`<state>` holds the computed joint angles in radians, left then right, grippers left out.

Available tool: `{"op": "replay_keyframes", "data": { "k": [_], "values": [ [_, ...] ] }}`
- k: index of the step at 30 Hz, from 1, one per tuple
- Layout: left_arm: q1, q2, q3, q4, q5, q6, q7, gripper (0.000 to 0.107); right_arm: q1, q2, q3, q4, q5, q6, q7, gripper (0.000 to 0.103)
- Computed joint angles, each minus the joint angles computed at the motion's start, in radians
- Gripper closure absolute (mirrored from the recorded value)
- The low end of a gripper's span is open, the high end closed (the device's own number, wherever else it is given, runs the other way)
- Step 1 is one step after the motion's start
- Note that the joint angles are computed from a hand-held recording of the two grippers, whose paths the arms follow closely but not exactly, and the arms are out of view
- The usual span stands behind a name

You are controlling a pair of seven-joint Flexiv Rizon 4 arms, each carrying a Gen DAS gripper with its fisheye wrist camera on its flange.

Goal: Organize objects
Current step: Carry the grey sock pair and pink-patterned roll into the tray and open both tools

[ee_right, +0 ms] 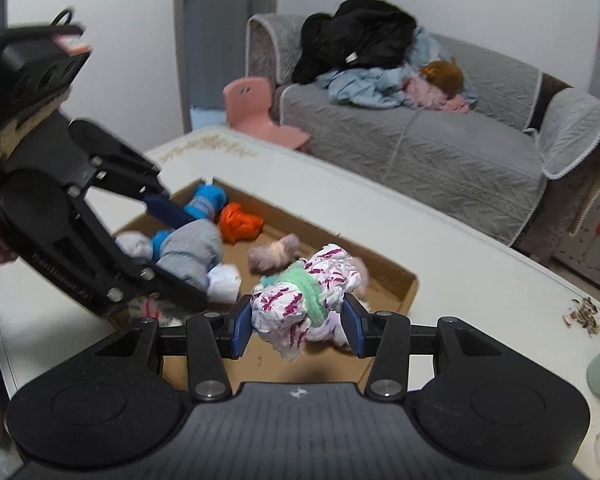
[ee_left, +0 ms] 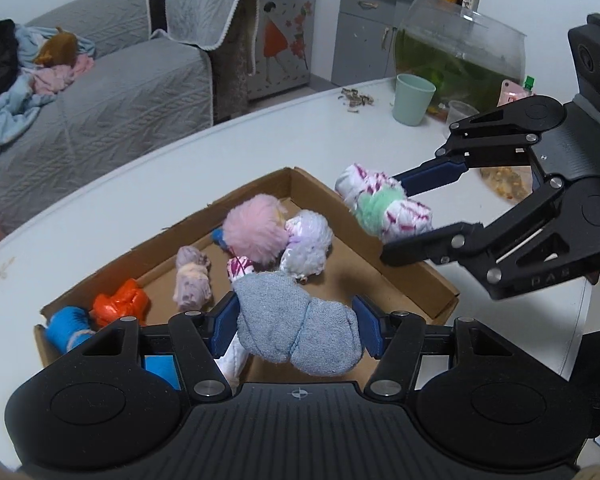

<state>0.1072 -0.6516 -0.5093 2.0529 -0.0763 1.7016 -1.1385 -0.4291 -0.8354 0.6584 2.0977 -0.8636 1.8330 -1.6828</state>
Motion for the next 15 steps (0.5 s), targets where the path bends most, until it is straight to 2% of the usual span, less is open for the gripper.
{"op": "replay_keyframes", "data": {
  "k": [2,5,10,12,15],
  "values": [
    [-0.023,-0.013,0.025,-0.018,-0.002,-0.008,0.002,0.041,-0.034,-0.022,0.035,-0.007,-0.021,-0.044,-0.008,0.060],
    [-0.049,-0.030,0.057,-0.036,0.004,-0.021,0.026,0.041,-0.036,-0.044,0.057,-0.020,-0.002,-0.100,-0.046,0.060],
    [-0.075,-0.062,0.089,-0.047,-0.004,-0.057,0.068,0.041,0.005,-0.048,0.047,-0.036,0.036,-0.188,-0.109,0.060],
    [-0.089,-0.073,0.105,-0.053,-0.012,-0.075,0.082,0.041,-0.009,-0.065,0.080,-0.047,0.048,-0.238,-0.148,0.060],
    [-0.118,-0.083,0.139,-0.066,-0.027,-0.092,0.096,0.041,0.019,-0.051,0.057,-0.042,0.072,-0.249,-0.182,0.060]
  ]
}}
